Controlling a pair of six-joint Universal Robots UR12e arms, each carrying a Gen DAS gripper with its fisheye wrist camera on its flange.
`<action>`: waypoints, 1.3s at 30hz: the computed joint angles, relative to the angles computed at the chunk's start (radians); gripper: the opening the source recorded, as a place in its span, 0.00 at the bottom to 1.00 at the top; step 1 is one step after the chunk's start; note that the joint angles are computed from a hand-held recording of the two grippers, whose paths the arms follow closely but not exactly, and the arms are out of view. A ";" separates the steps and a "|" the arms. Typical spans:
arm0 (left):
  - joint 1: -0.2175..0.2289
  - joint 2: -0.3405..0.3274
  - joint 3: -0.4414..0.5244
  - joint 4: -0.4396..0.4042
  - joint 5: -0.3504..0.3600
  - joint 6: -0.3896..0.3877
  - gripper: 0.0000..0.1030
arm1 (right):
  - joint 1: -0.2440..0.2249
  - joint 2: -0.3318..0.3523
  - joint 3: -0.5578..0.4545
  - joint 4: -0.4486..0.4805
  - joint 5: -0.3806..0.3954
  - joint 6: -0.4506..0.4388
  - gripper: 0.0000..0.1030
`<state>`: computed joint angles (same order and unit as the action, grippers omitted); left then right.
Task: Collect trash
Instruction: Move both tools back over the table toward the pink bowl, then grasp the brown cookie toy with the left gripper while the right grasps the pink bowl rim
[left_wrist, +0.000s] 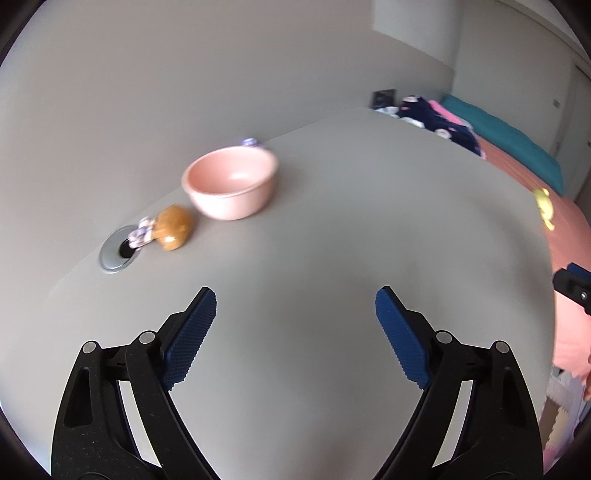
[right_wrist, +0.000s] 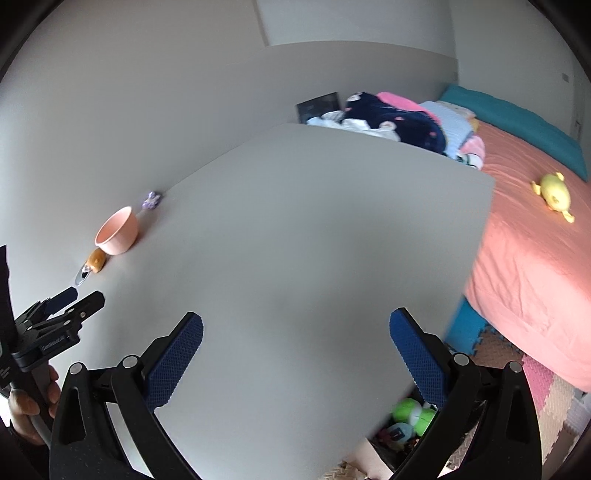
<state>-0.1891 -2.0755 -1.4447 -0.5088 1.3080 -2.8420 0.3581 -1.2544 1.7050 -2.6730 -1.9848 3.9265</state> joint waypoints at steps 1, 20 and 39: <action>0.003 -0.006 0.008 -0.007 0.004 -0.004 0.82 | -0.001 0.008 -0.011 0.005 0.009 -0.007 0.98; 0.019 -0.159 0.235 -0.137 0.097 -0.064 0.59 | -0.007 0.154 -0.216 0.016 0.125 -0.114 0.98; 0.026 -0.201 0.306 -0.166 0.104 -0.075 0.71 | -0.027 0.367 -0.574 0.122 0.255 -0.123 0.96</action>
